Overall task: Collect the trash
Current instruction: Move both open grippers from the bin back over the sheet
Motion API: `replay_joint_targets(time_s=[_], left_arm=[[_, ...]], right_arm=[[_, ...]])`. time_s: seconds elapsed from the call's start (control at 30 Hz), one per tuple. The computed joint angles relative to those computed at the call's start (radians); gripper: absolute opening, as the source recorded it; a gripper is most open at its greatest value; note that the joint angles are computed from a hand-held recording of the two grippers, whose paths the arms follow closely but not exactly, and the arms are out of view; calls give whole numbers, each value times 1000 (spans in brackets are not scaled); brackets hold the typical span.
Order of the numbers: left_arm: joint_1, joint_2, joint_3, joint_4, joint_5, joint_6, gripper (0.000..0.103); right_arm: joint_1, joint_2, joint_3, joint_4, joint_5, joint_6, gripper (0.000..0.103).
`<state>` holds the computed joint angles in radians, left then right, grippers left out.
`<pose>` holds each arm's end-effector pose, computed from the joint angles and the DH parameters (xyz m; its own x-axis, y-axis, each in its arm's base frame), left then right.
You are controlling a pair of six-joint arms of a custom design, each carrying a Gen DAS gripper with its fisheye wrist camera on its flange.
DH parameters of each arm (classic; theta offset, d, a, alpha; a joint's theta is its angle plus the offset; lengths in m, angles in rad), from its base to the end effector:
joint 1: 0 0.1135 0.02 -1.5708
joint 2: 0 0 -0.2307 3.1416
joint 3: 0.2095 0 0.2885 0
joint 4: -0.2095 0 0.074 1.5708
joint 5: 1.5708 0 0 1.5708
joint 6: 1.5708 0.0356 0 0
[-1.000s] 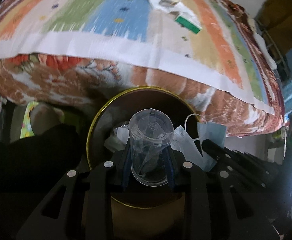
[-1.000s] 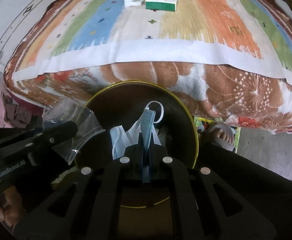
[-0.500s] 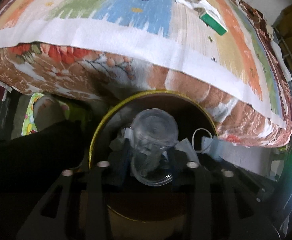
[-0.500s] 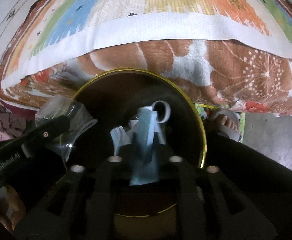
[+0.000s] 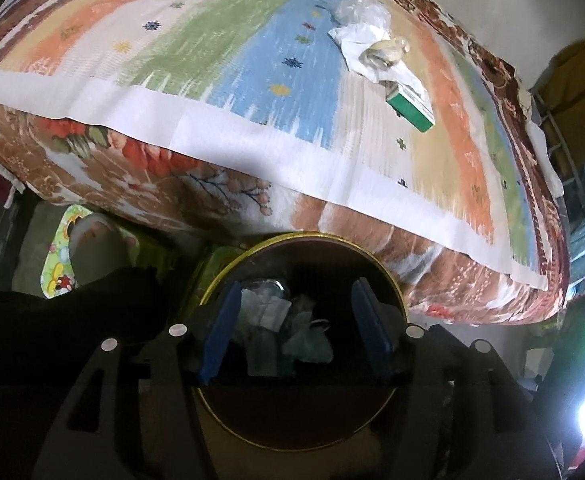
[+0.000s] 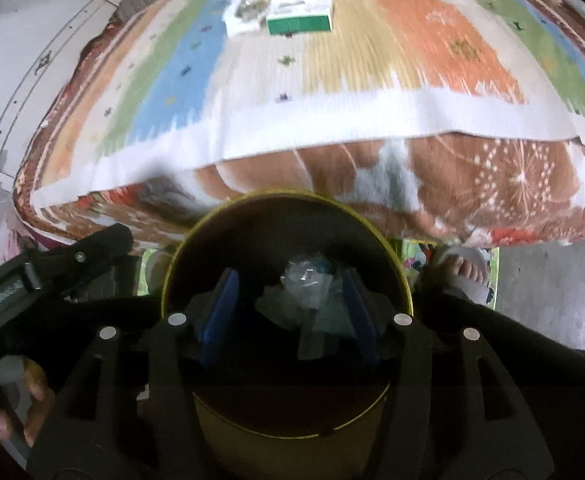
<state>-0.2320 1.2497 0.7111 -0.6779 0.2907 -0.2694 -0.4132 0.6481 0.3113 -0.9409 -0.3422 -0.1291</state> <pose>0.2485 -0.0692 0.1378 -0.9642 -0.0342 -0.2629 0.0627 0.9341 -0.3515 0.1452 -0.0506 0.1132 -0.9067 0.2651 -0.3279 0.1742 0.9437 0.2814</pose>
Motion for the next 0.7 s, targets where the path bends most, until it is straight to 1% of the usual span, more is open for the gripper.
replay_joint_targets(time_s=[0.07,0.17,0.23,0.3,0.33,0.37,0.43,0.5,0.53,0.6,0.7], left_arm=[[2,-18,7,-4,-18,1,58],[1,-69,17,-10,-38,19,63],[6,-97,27,-14,-48,32,67],[17,-115,38,-18,-26,56,67],[19,-118,49,-23,-17,70,70],[23,-124,59,-25,-11,81,71],[31,-140,74,-25,-8,93,73],[48,-145,100,-25,-8,112,76],[48,-143,113,-23,-20,123,78],[37,-134,130,-22,-48,139,80],[34,-99,161,-26,-41,139,83]], right_arm=[[9,-26,14,-18,-1,-4,52],[18,-101,31,-59,-16,-25,59],[17,-120,49,-73,-23,-36,60],[17,-106,76,-69,-32,-40,62],[10,-96,89,-71,-40,-48,63],[3,-84,103,-69,-47,-56,65],[-6,-55,135,-65,-60,-67,67],[-16,-18,173,-58,-68,-83,70],[-21,0,191,-54,-72,-91,71],[-33,29,220,-51,-81,-102,74],[-43,74,254,-33,-85,-101,76]])
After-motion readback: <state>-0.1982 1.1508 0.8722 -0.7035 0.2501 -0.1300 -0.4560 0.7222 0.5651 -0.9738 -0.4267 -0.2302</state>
